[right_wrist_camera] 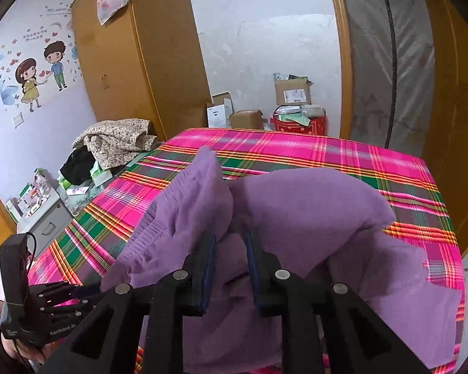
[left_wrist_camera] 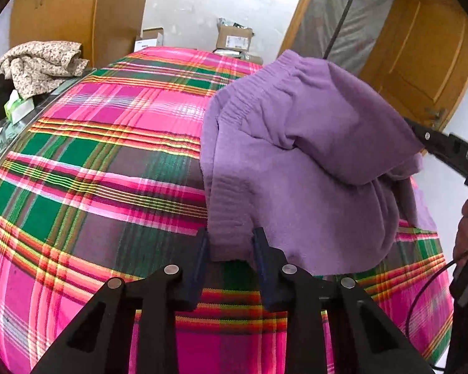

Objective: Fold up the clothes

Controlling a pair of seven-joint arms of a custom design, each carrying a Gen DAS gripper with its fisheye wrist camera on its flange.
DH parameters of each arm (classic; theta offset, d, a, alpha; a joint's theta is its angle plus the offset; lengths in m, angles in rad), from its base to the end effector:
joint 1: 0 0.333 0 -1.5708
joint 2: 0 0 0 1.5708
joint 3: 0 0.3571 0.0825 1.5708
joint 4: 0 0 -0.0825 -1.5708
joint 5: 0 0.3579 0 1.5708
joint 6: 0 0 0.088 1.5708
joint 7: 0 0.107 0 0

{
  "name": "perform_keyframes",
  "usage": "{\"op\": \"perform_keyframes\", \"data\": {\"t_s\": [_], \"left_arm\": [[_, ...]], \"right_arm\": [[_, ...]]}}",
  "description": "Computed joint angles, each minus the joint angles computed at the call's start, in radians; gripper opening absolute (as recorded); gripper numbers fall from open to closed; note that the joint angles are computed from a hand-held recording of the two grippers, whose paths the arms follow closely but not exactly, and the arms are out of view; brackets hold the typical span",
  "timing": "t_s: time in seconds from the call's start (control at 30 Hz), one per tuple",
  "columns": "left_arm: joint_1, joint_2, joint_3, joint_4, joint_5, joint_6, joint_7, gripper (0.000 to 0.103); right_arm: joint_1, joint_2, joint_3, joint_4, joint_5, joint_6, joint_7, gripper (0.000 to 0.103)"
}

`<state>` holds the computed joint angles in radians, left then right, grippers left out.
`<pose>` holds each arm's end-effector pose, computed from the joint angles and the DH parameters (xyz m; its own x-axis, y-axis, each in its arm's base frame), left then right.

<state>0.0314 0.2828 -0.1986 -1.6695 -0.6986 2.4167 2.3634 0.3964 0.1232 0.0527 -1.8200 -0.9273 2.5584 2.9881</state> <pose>0.6606 -0.0978 0.5444 -0.5557 -0.7891 0.2619 -0.7121 0.2892 -0.6397 0.5548 0.2782 0.5820 -0.2532 -0.9551 -0.1540 -0.5699 0.2759 -0.7740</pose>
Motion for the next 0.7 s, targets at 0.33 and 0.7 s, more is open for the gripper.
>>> {"op": "perform_keyframes", "data": {"t_s": [0.33, 0.7], "left_arm": [[0.028, -0.068, 0.024, -0.044, -0.058, 0.072, 0.043, 0.024], [0.092, -0.096, 0.07, -0.033, -0.096, 0.08, 0.051, 0.023]], "right_arm": [[0.009, -0.011, 0.008, 0.002, -0.044, 0.009, 0.051, 0.02], [0.03, 0.031, 0.013, 0.062, -0.006, 0.07, -0.017, 0.021]]}}
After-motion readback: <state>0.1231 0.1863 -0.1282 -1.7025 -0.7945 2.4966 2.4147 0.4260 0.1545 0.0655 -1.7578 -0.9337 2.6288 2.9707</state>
